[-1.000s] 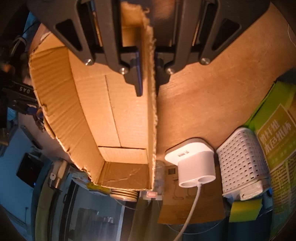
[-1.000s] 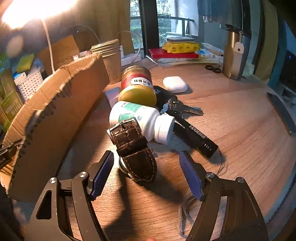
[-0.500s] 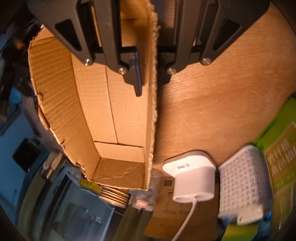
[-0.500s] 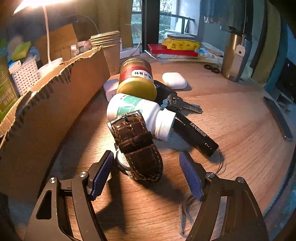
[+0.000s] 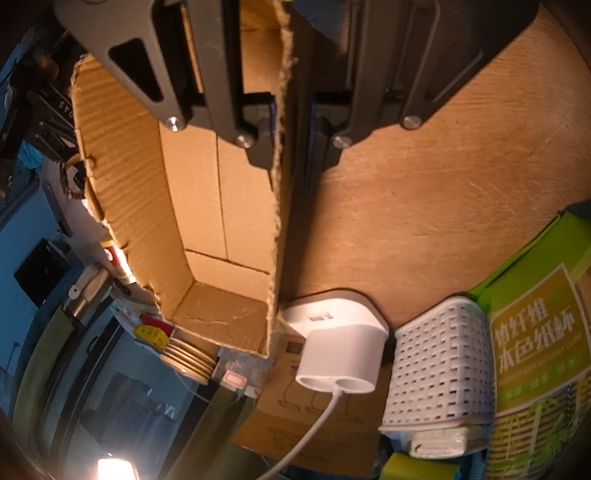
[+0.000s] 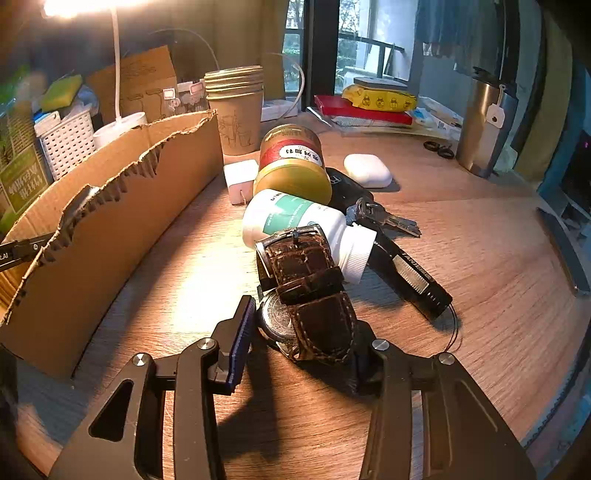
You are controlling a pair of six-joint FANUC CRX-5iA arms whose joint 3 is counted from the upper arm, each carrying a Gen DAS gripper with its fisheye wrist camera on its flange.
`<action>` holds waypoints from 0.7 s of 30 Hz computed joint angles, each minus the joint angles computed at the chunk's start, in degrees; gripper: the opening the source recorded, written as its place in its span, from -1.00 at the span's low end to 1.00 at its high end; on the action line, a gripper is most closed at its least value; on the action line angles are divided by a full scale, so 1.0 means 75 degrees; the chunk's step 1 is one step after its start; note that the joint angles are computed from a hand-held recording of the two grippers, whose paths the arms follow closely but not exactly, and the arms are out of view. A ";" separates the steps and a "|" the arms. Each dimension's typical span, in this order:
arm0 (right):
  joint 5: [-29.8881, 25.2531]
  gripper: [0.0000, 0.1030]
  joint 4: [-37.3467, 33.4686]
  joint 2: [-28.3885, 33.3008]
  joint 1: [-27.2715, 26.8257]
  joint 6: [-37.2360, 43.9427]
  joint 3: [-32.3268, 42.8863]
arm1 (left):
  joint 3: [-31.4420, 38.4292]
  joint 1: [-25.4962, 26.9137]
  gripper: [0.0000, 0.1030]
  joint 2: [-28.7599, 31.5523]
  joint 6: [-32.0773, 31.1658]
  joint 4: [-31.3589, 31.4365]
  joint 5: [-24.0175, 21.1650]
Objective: Organize rigid objects
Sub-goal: 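Grasp the brown leather-strap watch with the right tool while the left tool holds the box wall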
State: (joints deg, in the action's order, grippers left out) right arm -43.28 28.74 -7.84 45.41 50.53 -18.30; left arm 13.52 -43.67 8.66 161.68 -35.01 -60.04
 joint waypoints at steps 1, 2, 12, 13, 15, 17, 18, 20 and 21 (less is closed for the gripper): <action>0.0012 -0.15 0.0011 -0.0008 0.0003 -0.0025 -0.0012 | 0.0014 0.0006 -0.76 0.0014 -0.0012 0.0009 -0.0008; 0.0018 -0.15 0.0013 -0.0011 0.0006 -0.0032 -0.0015 | 0.0021 0.0007 -0.76 0.0021 -0.0032 0.0012 -0.0015; 0.0182 -0.15 0.0171 -0.0146 -0.0013 -0.0309 -0.0166 | 0.0027 0.0047 -0.76 0.0052 -0.0276 0.0131 0.0083; 0.0197 -0.15 0.0212 -0.0163 -0.0004 -0.0361 -0.0192 | 0.0024 0.0054 -0.76 0.0053 -0.0290 0.0141 0.0098; 0.0218 -0.15 0.0208 -0.0183 0.0009 -0.0374 -0.0207 | 0.0033 0.0069 -0.76 0.0063 -0.0325 0.0162 0.0121; 0.0235 -0.15 0.0195 -0.0217 0.0040 -0.0380 -0.0231 | 0.0024 0.0075 -0.76 0.0061 -0.0359 0.0187 0.0151; 0.0243 -0.15 0.0198 -0.0227 0.0050 -0.0377 -0.0242 | 0.0013 0.0077 -0.76 0.0058 -0.0386 0.0204 0.0179; 0.0241 -0.15 0.0187 -0.0231 0.0056 -0.0356 -0.0246 | 0.0019 0.0082 -0.77 0.0071 -0.0445 0.0227 0.0197; 0.0242 -0.15 0.0186 -0.0234 0.0059 -0.0369 -0.0249 | 0.0019 0.0082 -0.77 0.0071 -0.0445 0.0227 0.0197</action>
State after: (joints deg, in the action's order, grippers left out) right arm -41.46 30.14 -9.59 45.85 47.76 -20.17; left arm 13.66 -43.05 9.20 158.35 -33.31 -58.56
